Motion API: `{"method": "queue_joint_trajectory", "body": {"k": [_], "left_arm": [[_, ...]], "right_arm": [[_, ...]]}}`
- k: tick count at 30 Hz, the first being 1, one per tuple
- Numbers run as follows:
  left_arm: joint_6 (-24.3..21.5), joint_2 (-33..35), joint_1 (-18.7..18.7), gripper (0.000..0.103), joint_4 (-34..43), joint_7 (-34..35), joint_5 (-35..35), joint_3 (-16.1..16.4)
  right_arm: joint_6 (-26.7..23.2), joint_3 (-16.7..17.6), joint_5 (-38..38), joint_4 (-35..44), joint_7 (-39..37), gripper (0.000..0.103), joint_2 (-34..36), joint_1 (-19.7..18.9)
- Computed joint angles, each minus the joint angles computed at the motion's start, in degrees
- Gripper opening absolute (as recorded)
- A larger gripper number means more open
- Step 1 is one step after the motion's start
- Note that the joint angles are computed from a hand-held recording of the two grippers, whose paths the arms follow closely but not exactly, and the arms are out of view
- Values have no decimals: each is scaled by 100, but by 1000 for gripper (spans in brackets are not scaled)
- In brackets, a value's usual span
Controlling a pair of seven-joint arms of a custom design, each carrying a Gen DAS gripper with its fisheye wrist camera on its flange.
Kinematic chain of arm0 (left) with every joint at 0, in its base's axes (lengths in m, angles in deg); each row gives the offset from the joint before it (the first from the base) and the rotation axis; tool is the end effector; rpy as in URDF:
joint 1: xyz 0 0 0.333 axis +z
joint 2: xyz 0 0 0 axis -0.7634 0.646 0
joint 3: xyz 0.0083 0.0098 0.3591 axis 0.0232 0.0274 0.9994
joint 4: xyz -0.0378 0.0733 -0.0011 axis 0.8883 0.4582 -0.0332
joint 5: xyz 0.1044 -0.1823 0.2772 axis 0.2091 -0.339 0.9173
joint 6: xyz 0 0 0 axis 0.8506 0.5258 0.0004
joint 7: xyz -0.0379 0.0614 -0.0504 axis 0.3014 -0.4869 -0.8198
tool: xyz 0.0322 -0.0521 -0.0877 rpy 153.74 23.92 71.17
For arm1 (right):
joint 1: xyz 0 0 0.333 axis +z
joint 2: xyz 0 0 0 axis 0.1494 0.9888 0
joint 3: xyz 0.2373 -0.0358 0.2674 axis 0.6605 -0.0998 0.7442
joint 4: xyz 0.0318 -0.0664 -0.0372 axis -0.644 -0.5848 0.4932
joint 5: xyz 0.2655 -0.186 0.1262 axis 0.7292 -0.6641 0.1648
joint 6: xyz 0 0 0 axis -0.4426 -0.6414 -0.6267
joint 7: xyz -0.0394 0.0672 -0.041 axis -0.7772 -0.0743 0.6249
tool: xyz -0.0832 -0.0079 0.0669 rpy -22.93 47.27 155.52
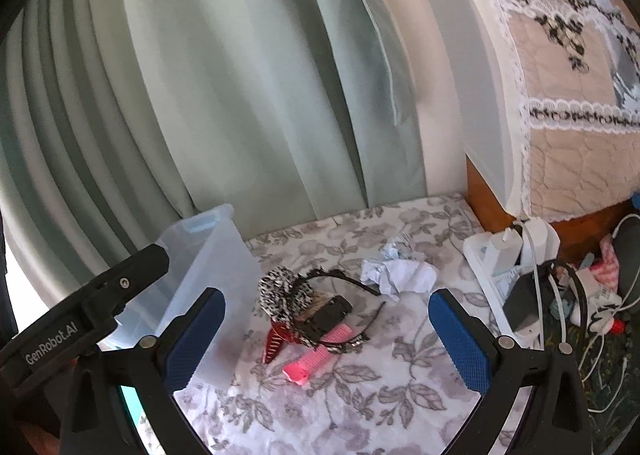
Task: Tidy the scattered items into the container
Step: 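Withdraw both tools toward the leopard scrunchie and headband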
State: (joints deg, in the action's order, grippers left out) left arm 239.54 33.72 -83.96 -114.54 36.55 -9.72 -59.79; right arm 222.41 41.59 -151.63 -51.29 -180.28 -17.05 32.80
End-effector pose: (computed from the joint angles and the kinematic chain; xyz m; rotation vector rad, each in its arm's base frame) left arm 0.6493 -0.3463 0.4576 -1.4580 1.9622 -1.1249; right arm 0.6159 0.2546 0.4331 -1.0672 1.9785 -0.7728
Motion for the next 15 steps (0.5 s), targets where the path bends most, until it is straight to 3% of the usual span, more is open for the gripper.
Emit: {"method": "queue_joint_trajectory", "body": {"k": [15], "left_arm": [[-627, 646, 508, 99, 753, 254, 161, -808]], "right_arm": [[433, -215, 869, 39, -670, 103, 436, -92]]}}
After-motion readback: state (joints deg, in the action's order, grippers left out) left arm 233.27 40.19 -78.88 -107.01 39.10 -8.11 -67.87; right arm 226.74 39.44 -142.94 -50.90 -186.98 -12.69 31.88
